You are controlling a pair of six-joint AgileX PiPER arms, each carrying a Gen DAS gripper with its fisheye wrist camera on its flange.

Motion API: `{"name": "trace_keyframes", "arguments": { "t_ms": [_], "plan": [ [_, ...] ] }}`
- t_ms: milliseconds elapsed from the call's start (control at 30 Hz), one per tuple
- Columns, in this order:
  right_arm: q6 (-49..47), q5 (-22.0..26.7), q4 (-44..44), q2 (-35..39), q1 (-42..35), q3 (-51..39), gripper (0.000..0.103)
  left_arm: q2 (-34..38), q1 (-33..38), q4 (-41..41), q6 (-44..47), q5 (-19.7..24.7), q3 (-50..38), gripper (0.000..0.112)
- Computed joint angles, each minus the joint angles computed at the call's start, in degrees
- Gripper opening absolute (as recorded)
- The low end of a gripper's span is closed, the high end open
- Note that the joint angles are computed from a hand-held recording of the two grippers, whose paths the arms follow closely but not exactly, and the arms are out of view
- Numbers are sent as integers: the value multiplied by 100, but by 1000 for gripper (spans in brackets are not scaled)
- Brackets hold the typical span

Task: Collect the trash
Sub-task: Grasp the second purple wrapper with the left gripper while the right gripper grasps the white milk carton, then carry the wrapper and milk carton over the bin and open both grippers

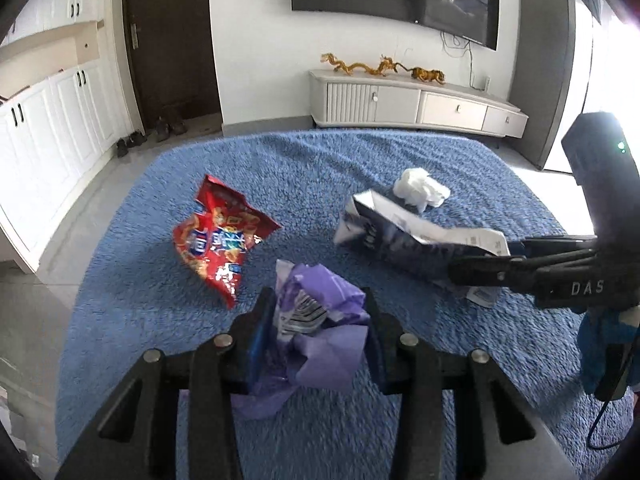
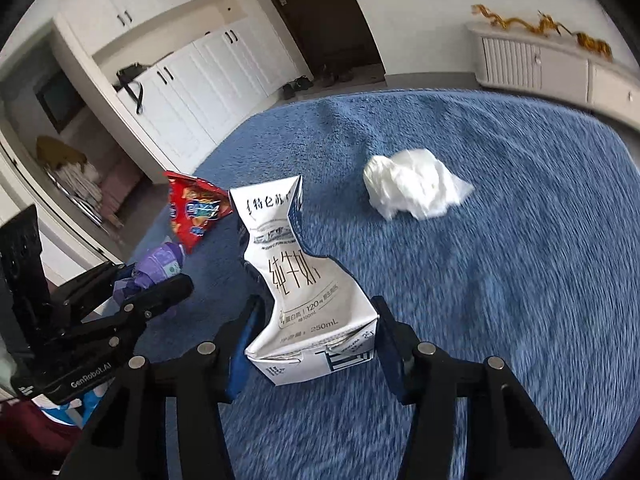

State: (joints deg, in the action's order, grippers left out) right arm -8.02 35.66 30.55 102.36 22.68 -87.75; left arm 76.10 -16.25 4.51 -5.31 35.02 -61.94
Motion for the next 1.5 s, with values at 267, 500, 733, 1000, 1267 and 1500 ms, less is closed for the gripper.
{"name": "trace_keyframes", "arguments": {
  "t_ms": [267,500,733,1000,1267,1500],
  "plan": [
    [-560,118,772,-1006,-286,1123,51,-762,-432,639,-655,218,260,39],
    [-1089,258,1469,-1803,-646,2046,51,-1152,-1101,1384,-1426,485,388,39],
    [-1409,237,1954,-2615,-993,2886,51,-1243,-1877,2081,-2156,848,285,39],
    [-1899,409,2602,-3543,-1829,3791,51,-892,-2594,2384,-2511,1100,-109,39],
    [-2650,1369,3132,-4606,-3870,4725,51,175,-3505,2226,-2487,1149,-1098,39],
    [-3849,3218,3114,-5039,-7301,5395,51,1840,-4257,1399,-1635,1400,-2934,39]
  ]
}}
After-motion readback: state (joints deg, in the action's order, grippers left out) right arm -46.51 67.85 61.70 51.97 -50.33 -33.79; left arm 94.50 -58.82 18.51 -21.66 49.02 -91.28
